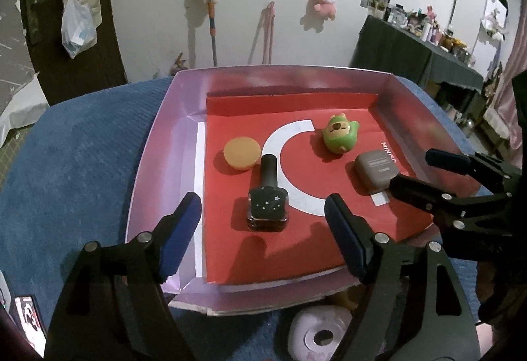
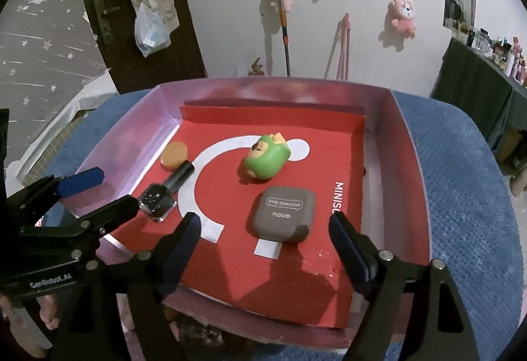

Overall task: Organize rigid objects
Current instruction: 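Open both grippers to release the nail polish and eye shadow case, then withdraw both tools from the tray toward the items on the table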

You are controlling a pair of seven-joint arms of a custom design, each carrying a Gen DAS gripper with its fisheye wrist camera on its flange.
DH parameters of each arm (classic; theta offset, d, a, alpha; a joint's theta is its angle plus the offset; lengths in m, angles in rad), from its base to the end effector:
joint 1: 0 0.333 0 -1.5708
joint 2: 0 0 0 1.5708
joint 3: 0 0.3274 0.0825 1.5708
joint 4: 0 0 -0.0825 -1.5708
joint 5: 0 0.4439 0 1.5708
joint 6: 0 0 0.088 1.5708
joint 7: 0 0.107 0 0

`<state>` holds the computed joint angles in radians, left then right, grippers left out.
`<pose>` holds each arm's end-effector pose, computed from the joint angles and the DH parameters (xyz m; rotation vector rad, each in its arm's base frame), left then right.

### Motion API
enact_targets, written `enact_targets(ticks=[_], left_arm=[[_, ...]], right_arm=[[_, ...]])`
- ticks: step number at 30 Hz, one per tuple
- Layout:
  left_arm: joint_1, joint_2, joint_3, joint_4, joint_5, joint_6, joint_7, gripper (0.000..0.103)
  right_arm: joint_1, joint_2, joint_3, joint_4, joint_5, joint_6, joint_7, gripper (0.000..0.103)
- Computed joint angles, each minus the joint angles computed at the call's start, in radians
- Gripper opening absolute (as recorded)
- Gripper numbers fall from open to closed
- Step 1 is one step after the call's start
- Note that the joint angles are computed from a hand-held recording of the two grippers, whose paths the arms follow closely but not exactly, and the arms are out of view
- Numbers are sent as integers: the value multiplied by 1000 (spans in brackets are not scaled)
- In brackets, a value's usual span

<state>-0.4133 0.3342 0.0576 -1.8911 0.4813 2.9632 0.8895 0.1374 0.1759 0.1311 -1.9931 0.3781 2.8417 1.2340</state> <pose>0.6629 -0.2831 0.3842 -1.6963 1.9268 -0.8343 0.6666 0.1596 0.4277 -1.9743 1.4991 -0.4039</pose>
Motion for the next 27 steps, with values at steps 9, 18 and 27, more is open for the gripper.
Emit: enact_targets(ticks=[9, 18, 27], left_arm=[[-49, -41, 59, -37, 156, 15, -162, 77], [-52, -73, 71, -60, 391, 17, -388, 93], [-11, -104, 26, -80, 600, 2, -575, 98]], right_arm=[[-1, -68, 24, -73, 182, 73, -172, 100], [43, -124, 3, -126, 353, 128, -319, 103], [105, -172, -35, -173, 530, 177, -460, 103]])
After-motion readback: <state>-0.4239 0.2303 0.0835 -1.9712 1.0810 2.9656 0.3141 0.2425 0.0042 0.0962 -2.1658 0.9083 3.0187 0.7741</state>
